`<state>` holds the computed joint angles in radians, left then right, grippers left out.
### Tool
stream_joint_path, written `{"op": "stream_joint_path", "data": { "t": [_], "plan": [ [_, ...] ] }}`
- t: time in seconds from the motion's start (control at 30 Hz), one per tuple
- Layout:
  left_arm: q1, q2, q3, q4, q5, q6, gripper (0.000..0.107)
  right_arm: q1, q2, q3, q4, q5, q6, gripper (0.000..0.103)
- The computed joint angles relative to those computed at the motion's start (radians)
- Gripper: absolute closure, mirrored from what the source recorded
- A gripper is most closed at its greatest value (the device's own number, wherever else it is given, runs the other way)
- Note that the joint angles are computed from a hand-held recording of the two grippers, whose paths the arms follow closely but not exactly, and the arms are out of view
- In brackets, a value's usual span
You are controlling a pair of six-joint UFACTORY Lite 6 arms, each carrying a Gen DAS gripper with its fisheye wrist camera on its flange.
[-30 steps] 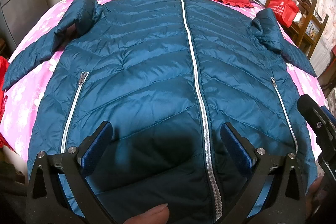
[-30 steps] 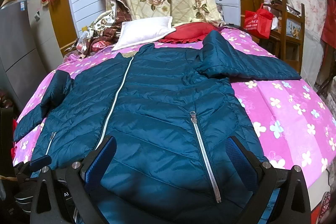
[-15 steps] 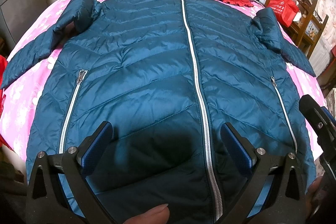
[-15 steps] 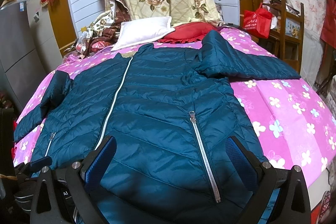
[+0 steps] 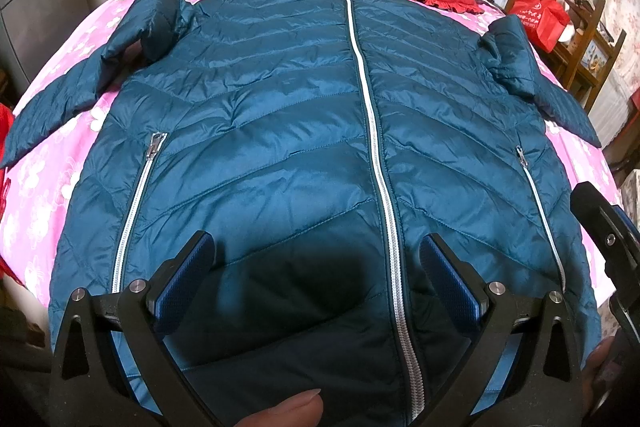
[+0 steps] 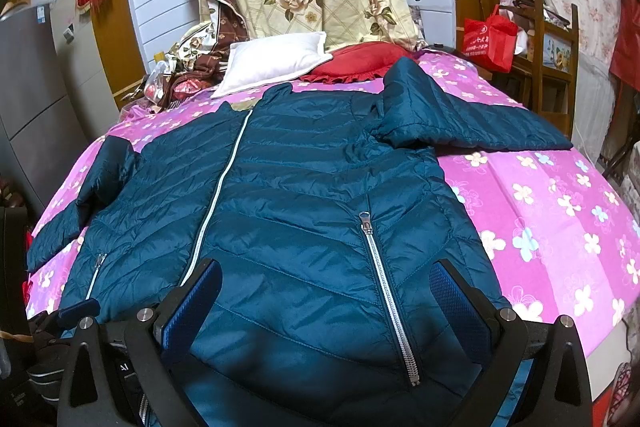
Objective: Fold large clothes
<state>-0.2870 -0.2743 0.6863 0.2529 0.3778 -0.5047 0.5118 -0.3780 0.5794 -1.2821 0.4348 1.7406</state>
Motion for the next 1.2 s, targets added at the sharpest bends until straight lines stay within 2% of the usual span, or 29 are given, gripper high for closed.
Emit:
{"op": "stream_joint_path", "data": {
  "t": [0.83, 1.13, 1.2],
  "plan": [
    [0.014, 0.004, 0.006, -0.036, 0.0, 0.043, 0.004, -0.002, 0.001, 0.001, 0.003, -0.001, -0.004, 0.0],
    [0.015, -0.019, -0.01, -0.08, 0.007, 0.064, 0.004, -0.042, 0.004, -0.005, 0.026, -0.027, -0.034, 0.0],
    [0.039, -0.009, 0.005, -0.137, 0.013, 0.127, 0.004, -0.042, 0.004, -0.005, 0.028, -0.025, -0.034, 0.0]
  ]
}}
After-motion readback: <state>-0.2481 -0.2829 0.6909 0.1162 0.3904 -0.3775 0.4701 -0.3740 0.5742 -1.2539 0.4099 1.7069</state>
